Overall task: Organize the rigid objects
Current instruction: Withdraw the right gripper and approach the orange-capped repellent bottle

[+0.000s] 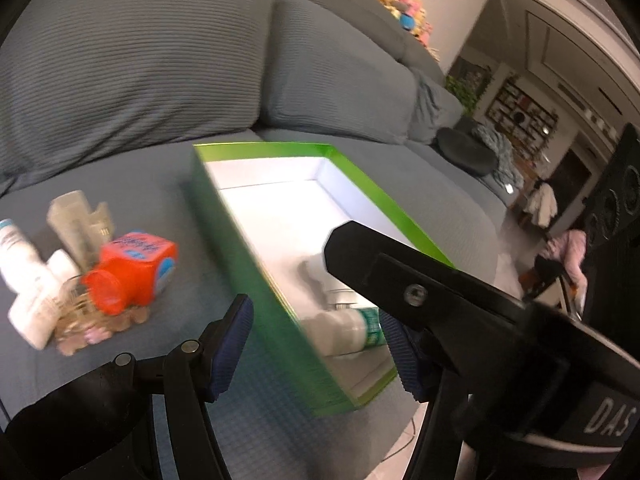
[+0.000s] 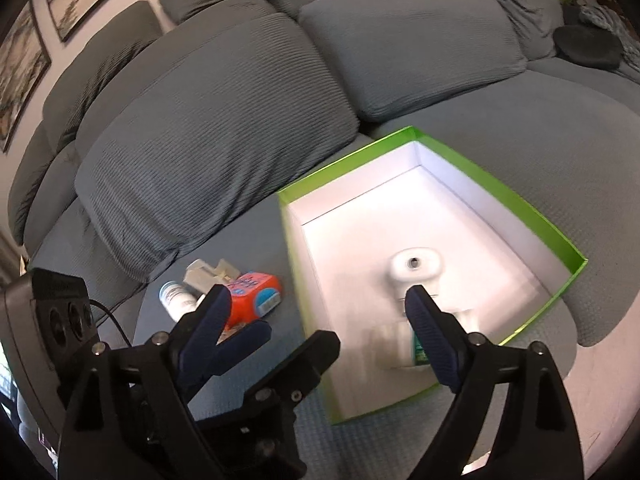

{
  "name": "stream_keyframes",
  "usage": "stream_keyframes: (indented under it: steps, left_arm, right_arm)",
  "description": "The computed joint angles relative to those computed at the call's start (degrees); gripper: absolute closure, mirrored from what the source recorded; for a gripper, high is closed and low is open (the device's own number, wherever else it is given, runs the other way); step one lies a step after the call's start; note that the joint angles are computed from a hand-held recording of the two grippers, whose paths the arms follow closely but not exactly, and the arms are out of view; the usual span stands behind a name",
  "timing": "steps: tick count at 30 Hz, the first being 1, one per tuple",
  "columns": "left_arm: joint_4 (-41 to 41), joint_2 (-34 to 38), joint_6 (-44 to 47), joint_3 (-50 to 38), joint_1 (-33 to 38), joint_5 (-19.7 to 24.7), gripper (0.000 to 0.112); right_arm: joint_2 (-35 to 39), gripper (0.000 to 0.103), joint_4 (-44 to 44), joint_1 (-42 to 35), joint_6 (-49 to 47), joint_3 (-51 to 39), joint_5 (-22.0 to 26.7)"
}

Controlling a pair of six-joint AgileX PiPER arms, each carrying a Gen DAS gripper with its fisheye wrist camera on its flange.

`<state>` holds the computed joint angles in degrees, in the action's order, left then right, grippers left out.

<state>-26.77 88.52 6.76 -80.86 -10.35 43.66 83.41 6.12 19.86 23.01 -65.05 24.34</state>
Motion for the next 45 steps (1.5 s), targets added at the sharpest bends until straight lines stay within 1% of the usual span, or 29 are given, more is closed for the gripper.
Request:
stream_keyframes:
  steps: [5, 8, 17, 19, 20, 21, 22, 26, 30, 32, 35, 38, 39, 41, 43, 45]
  left_arm:
    - [2.44, -2.23, -1.87, 1.84, 2.94, 0.57, 0.046]
    - [4.02, -3.36, -2.99, 2.87, 4.89, 1.08, 0.042]
    - [6.86, -5.98, -3.76, 6.12, 11.89, 2.88, 0.035]
    - [5.94, -6.08, -2.83, 6.75, 14.38, 3.95, 0.034]
    - [5.27, -5.92, -2.29, 6.91, 15.52, 4.5, 0.034]
    - [4.63, -5.8, -1.82, 7.03, 16.62, 5.07, 0.034]
    - [4.01, -5.68, -1.27, 7.35, 17.99, 5.61, 0.034]
    - [-0.94, -4.46, 2.52, 7.99, 22.52, 8.0, 0.034]
    - [-2.74, -2.33, 3.4, 7.28, 24.5, 10.11, 0.034]
    - [-3.2, -1.36, 3.54, 6.74, 24.91, 10.96, 0.034]
    - [-3.86, -1.15, 3.89, 6.41, 25.11, 11.02, 0.034]
    - [-5.31, -0.93, 5.39, 5.84, 25.59, 11.29, 0.034]
    - [-5.27, -1.03, 5.46, 5.8, 25.61, 11.41, 0.034]
    - [-4.24, -1.25, 4.72, 5.84, 25.46, 11.47, 0.034]
    - [-3.93, -1.41, 4.37, 5.86, 25.52, 11.57, 0.034]
    - [-4.46, -1.75, 4.72, 6.2, 26.11, 11.62, 0.034]
  right_arm:
    - [1.29, 0.013, 0.71, 2.58, -0.45, -1.78, 0.03]
    - [2.26, 0.013, 0.67, 4.32, 0.18, -2.76, -0.04]
    - [6.75, 0.013, 4.16, 7.81, -2.47, -7.34, 0.99]
    - [7.67, 0.013, 9.31, 7.7, -7.24, -7.86, 1.2]
    - [8.49, 0.013, 14.51, 7.37, -11.71, -8.25, 1.39]
    - [9.18, 0.013, 17.42, 7.3, -14.11, -8.64, 1.6]
    - [9.67, 0.013, 18.04, 7.68, -14.39, -9.01, 1.76]
    - [13.38, 0.013, 15.63, 9.32, -11.44, -12.65, 3.68]
    - [17.26, 0.013, 14.32, 9.82, -10.03, -16.89, 6.9]
    - [18.57, 0.013, 12.33, 10.01, -8.16, -18.41, 7.95]
    - [19.07, 0.013, 11.07, 9.24, -5.88, -18.91, 8.12]
    - [20.12, 0.014, 13.78, 7.67, -5.84, -19.58, 7.73]
    - [20.68, 0.016, 14.37, 7.35, -5.89, -20.17, 7.74]
    - [21.6, 0.031, 14.27, 7.09, -5.13, -21.13, 7.42]
    - [23.15, 0.034, 11.96, 7.24, -2.42, -23.29, 9.17]
    - [25.12, 0.033, 8.44, 7.92, 0.65, -26.06, 11.49]
